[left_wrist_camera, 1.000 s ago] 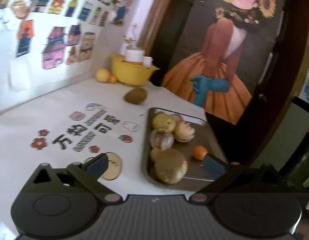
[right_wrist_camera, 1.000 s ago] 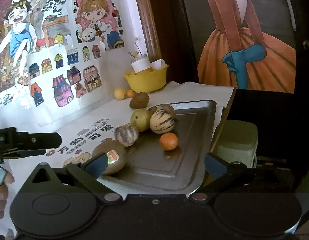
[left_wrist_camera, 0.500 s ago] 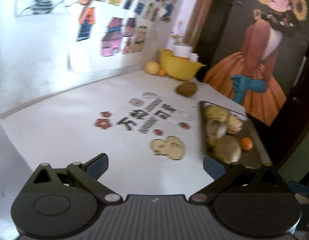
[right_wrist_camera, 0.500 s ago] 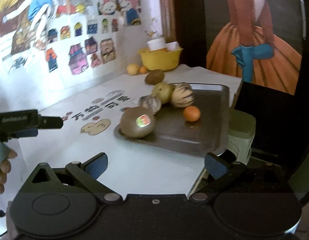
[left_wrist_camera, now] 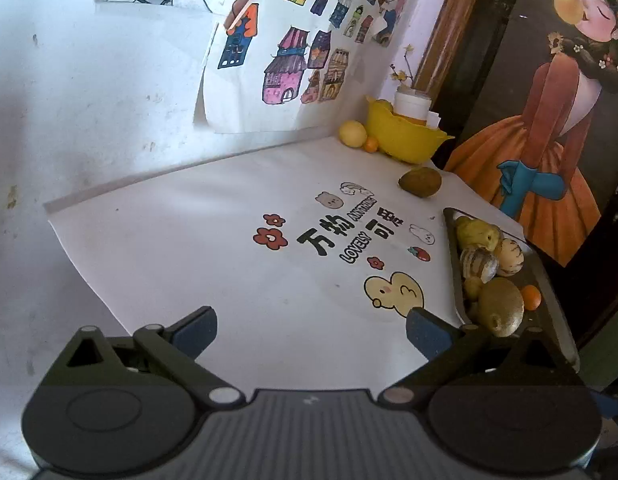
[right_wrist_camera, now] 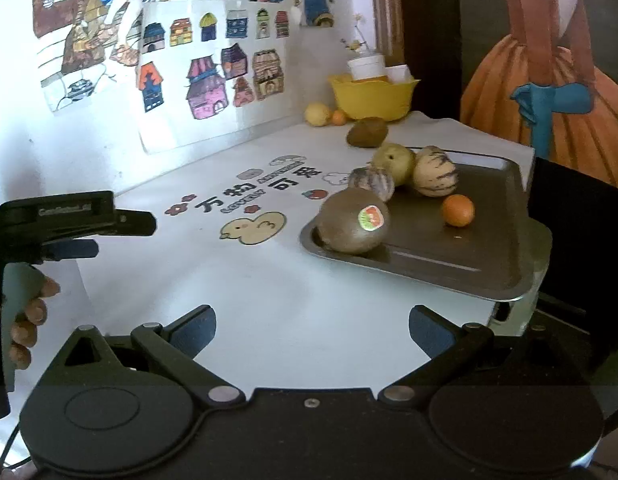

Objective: Organize fruits
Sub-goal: 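Lift both grippers away from the tray toward the remaining fruits, then move the left gripper to the brown oval fruit while the right approaches another small orange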

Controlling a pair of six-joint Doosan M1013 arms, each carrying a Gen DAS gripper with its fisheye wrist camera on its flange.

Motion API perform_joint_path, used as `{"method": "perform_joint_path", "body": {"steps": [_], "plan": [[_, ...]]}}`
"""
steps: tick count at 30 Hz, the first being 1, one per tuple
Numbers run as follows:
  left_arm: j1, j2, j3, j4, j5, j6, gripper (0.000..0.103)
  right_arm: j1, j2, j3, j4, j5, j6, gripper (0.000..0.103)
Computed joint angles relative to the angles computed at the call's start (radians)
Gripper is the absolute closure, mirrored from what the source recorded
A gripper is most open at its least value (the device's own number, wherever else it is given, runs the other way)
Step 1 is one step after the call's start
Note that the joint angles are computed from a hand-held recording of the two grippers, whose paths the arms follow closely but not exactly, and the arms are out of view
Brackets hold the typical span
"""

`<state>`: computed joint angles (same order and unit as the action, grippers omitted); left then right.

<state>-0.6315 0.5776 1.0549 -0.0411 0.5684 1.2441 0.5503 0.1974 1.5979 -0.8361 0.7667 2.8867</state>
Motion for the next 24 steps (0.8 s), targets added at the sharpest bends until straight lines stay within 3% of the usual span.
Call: {"method": "perform_joint_path", "body": {"steps": [14, 19, 24], "plan": [[0.018, 0.071, -0.141, -0.051, 0.077, 0.078, 0.0, -0.047, 0.003, -0.041, 0.037, -0.026, -0.173, 0.001], [0.016, 0.136, -0.268, -0.042, 0.131, 0.133, 0.0, -0.089, 0.006, -0.063, 0.095, -0.088, -0.257, 0.001], [0.017, 0.224, -0.426, -0.104, 0.166, 0.225, 0.0, -0.158, 0.012, -0.117, 0.288, -0.103, -0.472, 0.001]]}}
